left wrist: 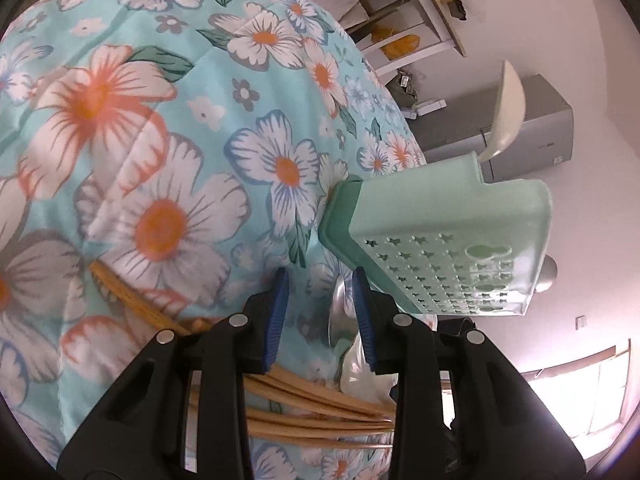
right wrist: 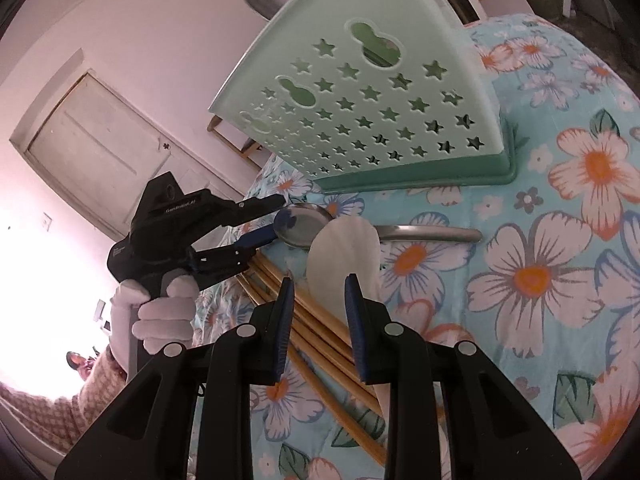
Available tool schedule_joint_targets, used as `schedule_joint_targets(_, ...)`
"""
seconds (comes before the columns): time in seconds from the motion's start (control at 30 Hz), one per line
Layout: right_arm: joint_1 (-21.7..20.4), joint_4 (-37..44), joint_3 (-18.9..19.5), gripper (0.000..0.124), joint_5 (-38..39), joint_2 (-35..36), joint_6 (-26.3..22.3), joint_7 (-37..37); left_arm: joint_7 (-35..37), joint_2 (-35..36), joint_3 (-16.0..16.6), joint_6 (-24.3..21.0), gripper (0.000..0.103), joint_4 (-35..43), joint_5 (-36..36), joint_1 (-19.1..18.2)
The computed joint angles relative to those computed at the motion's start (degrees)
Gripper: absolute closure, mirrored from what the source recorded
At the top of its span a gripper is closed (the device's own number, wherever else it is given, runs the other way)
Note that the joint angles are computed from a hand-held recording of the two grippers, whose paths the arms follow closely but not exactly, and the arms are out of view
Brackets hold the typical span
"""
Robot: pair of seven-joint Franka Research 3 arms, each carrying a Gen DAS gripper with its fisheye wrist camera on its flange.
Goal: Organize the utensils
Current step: 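Grasp the white rice spoon with the right tool while the left tool grasps the metal spoon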
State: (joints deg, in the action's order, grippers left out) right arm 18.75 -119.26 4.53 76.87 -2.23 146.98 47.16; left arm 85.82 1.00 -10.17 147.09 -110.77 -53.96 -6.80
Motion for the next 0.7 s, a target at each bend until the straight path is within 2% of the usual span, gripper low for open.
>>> schedule_joint_targets(0.13,-0.1,-0.1,-0.2,0.098,1.2,0.0,-0.5,-0.7,-3.8,2.6,-0.3,-2.6,0.074,3.8,6.7,0.2)
schedule_joint_targets(0.27,-0.4,-0.4,-0.4,0.098,2.2,0.0,-1.2,-1.0,-2.0,4.1,-1.3,-5.3,0.074,6.2,5.6,0.8)
schedule_joint_targets(0.47,-1.0,-1.2,-0.8,0.098,3.6,-0.5,-2.0,-1.4,-8.5,5.5,-2.0,-4.2,0.09,7.7,17.7,-0.2)
schedule_joint_targets(0.53,-1.1,-1.3,-0.9,0.098,3.9,-0.6,-2.1,-1.3,-8.9,5.7,-2.3,-3.9,0.096,7.8,19.4,-0.3)
schedule_joint_targets(0.7,-1.5,-2.7,-1.4,0.098,5.4,-2.3,-1.9,-2.5,-7.1,2.3,-3.0,1.0,0.1,3.9,18.5,-0.7)
